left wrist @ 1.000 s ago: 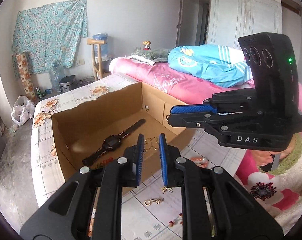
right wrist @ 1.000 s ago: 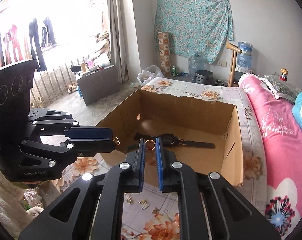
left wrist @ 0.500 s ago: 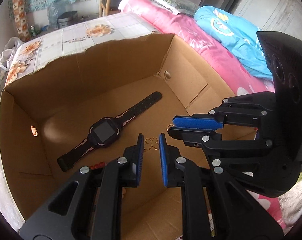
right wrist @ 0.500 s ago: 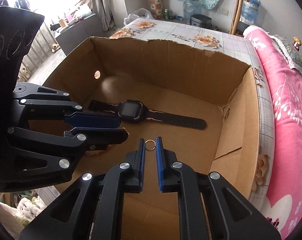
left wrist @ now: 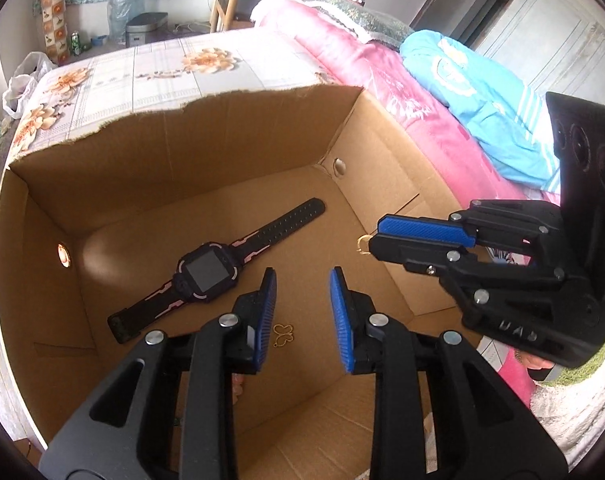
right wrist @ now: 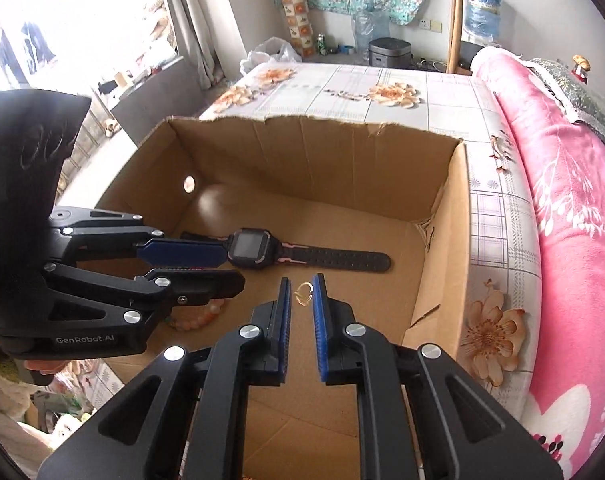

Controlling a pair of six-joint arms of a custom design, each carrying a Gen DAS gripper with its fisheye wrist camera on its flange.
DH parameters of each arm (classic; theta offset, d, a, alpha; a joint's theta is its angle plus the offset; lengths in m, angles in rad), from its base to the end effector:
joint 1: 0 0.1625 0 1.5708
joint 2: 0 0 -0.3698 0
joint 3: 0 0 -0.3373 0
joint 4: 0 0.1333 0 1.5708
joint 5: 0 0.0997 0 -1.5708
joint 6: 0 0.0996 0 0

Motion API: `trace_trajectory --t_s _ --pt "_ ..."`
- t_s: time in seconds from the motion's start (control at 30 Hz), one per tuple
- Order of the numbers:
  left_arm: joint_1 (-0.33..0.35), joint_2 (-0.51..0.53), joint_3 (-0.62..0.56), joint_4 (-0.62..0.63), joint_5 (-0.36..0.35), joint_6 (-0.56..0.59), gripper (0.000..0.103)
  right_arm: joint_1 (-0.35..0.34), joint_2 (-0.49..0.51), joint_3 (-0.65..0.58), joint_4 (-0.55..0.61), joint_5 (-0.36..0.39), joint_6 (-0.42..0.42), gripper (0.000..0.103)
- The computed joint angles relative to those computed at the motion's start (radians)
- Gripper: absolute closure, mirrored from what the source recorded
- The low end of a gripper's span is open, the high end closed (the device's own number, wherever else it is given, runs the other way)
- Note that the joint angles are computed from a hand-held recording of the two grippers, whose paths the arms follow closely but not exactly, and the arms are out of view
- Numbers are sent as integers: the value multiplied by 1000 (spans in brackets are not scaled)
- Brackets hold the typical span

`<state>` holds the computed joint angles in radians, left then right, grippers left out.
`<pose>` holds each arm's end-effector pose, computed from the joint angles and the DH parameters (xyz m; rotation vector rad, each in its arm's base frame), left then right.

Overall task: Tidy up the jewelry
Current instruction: 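Open the left gripper to drop the charm into the box, then move the left gripper back to the small gold ring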

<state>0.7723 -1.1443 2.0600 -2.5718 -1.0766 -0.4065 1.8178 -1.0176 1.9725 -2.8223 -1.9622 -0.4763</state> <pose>-0.2073 -0.4540 0.1528 0.5048 2.6939 -0.4881 0.2174 -0.4726 0.1429 0.8808 -2.5544 0.3396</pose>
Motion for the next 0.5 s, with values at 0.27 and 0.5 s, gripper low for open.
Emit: trace_trajectory --t_s 0.27,0.5 --pt "-41 -47 43 -40 40 7 74 -27 -39 -4 37 80 66 70" --pt "-144 -203 202 -126 95 32 74 -23 -155 123 -92 164 54 70"
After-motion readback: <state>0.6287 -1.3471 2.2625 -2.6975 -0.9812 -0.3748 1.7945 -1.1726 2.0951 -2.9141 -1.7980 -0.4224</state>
